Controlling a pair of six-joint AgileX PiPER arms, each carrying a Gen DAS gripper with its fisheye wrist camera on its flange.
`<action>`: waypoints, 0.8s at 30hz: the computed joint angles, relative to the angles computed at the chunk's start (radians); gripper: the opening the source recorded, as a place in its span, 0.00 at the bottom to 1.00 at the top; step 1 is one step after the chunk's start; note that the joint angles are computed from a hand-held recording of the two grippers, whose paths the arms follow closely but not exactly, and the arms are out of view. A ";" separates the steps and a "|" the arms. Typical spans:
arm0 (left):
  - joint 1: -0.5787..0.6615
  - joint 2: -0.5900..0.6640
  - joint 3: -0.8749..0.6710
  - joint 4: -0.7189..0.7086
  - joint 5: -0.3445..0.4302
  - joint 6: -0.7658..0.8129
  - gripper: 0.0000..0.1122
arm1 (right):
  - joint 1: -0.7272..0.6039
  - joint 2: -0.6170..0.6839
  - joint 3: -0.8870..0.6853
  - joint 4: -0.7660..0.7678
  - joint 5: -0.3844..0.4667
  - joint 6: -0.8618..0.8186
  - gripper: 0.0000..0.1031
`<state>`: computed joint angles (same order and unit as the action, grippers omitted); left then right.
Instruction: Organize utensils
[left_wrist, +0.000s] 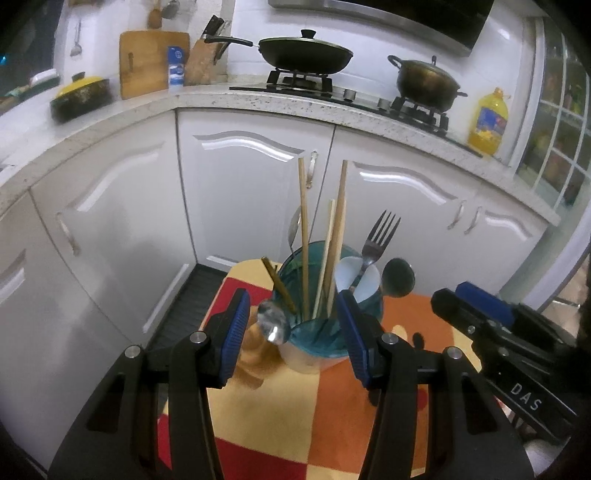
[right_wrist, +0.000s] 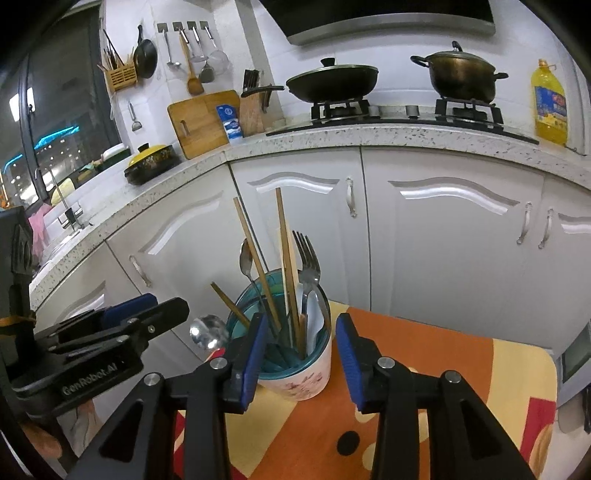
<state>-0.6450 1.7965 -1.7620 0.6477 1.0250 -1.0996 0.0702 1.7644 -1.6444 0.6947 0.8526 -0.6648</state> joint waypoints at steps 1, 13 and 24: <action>-0.005 -0.008 0.010 0.007 -0.002 -0.014 0.43 | 0.001 -0.009 0.011 -0.002 -0.004 0.005 0.37; -0.072 -0.038 0.047 0.102 0.072 -0.095 0.43 | 0.003 -0.055 0.068 -0.039 -0.016 0.059 0.38; -0.101 -0.035 0.035 0.139 0.119 -0.108 0.43 | 0.023 -0.072 0.079 -0.064 -0.028 0.074 0.38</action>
<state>-0.7460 1.7612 -1.7266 0.7864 1.1439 -1.2078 0.0935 1.6928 -1.5651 0.6302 0.8245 -0.5904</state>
